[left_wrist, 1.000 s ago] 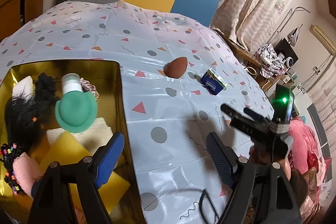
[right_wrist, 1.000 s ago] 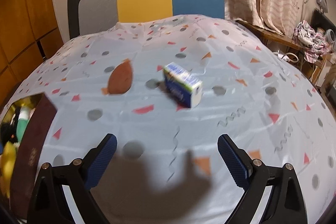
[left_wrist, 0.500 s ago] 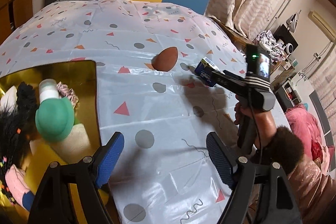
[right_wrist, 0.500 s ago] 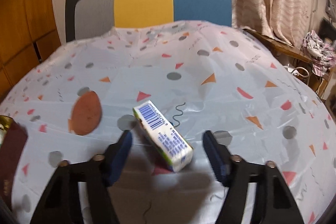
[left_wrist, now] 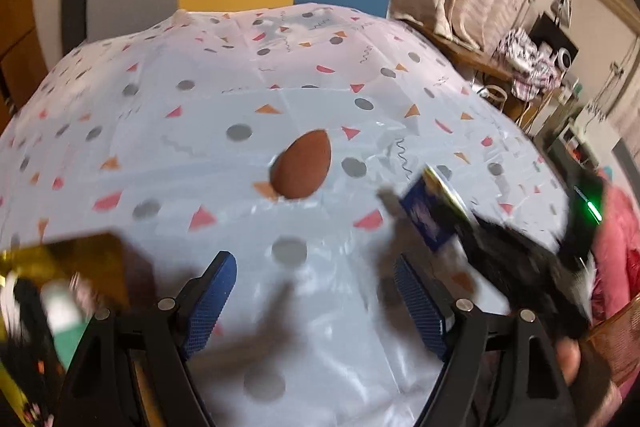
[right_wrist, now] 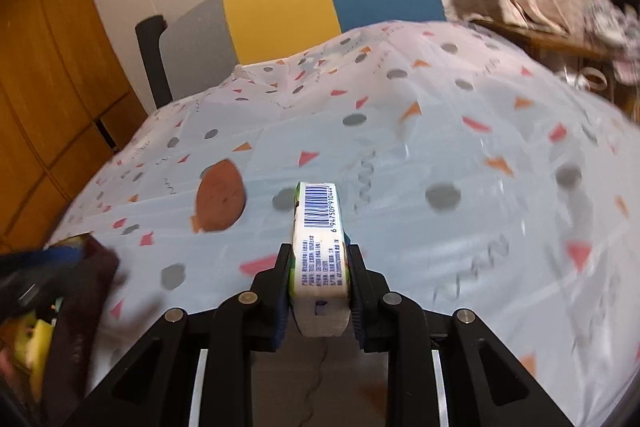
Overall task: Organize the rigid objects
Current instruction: 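Grasp the white-and-blue box with the right gripper and lift it, then grasp the brown egg-shaped sponge with the left gripper while the right gripper holds the box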
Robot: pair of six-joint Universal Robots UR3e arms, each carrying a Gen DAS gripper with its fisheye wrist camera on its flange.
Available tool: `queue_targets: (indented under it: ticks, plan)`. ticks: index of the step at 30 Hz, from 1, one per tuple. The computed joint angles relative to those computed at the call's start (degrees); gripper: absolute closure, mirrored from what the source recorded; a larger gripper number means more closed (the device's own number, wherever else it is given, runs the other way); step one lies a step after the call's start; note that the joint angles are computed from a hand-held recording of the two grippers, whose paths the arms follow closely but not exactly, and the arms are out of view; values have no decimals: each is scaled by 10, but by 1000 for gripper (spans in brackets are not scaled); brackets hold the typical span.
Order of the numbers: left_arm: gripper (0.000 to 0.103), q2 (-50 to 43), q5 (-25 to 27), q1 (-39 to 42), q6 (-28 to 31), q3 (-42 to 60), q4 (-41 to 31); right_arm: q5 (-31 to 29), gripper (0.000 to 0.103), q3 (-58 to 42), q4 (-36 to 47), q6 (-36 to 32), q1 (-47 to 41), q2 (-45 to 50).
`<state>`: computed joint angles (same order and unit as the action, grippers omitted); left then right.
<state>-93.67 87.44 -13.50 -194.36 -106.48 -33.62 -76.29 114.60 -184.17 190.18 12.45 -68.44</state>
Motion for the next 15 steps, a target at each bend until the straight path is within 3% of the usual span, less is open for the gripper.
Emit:
queue_targets:
  ticks: [3, 10, 15]
  plan:
    - [20, -83, 9, -1, 9, 85, -28, -27, 77, 44, -57, 10, 14, 3]
    - [20, -233, 22, -1, 14, 250, -62, -28, 77, 54, -79, 18, 13, 15]
    - [23, -316, 84, -22, 36, 338, -65, -19, 77, 66, -98, 25, 5, 20]
